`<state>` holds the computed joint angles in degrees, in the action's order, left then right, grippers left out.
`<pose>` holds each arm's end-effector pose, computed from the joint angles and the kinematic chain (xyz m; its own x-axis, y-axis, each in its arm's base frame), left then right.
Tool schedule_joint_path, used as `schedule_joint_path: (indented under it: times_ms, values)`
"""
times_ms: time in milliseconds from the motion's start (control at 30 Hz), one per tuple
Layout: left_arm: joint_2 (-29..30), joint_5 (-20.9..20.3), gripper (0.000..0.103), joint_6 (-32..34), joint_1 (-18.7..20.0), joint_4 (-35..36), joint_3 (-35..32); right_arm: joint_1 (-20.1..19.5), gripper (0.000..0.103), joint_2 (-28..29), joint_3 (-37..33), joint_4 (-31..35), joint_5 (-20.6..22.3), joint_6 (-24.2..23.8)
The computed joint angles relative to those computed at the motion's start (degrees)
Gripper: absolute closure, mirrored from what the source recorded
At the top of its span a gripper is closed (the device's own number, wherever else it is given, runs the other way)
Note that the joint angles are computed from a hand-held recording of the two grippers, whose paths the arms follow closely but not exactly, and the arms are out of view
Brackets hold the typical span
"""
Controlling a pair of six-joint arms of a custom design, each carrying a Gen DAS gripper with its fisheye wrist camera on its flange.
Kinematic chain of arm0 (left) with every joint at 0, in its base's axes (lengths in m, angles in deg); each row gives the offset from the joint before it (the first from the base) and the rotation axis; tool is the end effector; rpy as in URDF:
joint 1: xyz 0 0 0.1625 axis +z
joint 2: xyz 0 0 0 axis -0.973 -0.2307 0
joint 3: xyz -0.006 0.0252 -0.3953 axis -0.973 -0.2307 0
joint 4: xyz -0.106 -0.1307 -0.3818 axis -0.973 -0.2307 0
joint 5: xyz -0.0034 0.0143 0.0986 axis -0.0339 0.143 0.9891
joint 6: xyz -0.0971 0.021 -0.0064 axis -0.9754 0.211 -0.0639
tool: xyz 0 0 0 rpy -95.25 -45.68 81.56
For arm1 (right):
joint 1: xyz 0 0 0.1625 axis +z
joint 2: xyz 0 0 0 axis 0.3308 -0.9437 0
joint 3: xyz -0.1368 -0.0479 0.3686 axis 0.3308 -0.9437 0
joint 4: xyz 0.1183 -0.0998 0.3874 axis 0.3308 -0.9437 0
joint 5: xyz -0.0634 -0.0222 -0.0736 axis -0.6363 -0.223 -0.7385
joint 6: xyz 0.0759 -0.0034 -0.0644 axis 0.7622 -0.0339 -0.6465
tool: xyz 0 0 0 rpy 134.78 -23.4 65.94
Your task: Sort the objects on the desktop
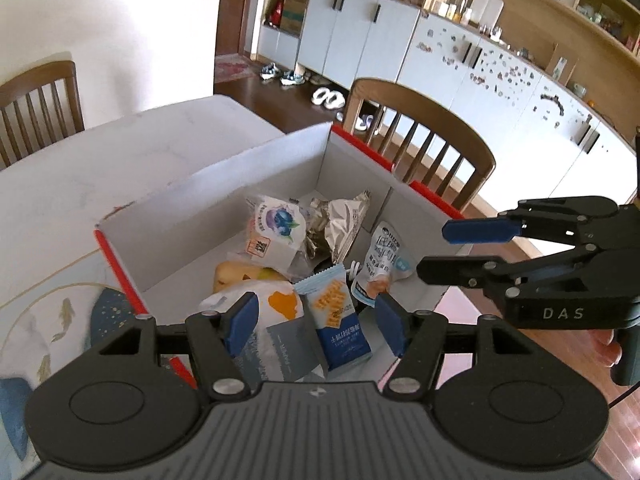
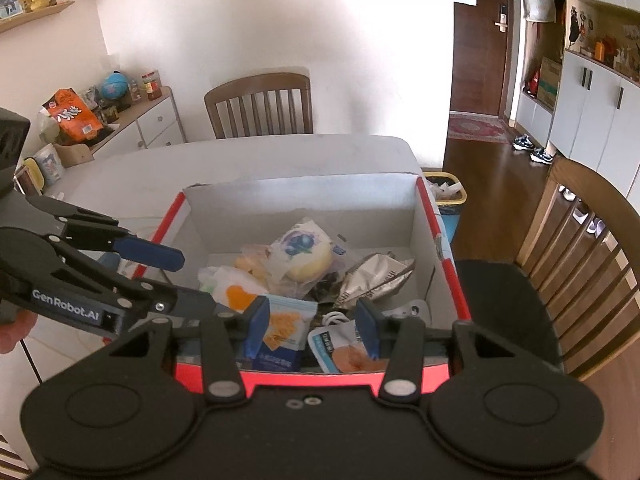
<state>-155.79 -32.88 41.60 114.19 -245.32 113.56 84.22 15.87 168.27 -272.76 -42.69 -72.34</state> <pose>-0.2290 -0.4093 0.1137 -0.7335 0.4908 -0.4702 0.6465 0.7172 -0.2600 0.1862 -0.3918 0.0833 -0.7634 -0.2625 0.5902 -0.5766 0.6888 -0.4395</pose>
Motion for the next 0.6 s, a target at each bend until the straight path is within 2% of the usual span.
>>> schedule_joint_path:
  times_ms: [67, 133, 333, 400, 600]
  values:
    - [-1.4, 0.6, 0.039, -0.4, -0.8, 0.2, 0.8, 0.8, 0.05, 0.2, 0.1, -0.2, -0.4, 0.3]
    - [-2.6, 1.4, 0.034, -0.8, -1.5, 0.1, 1.7, 1.9, 0.049, 0.7, 0.0, -0.8, -1.0, 0.4]
    - [-6.5, 2.1, 0.032, -1.3, -2.5, 0.5, 3.8, 4.5, 0.043, 2.1, -0.3, -2.6, -2.8, 1.1]
    - [-7.5, 2.5, 0.031, -1.8, -2.7, 0.6, 4.4, 5.1, 0.035, 2.7, -0.5, -3.2, -3.3, 1.4]
    - [-10.4, 3.7, 0.031, -2.5, -3.0, 1.4, 6.2, 7.2, 0.03, 4.7, -1.4, -4.8, -5.3, 2.4]
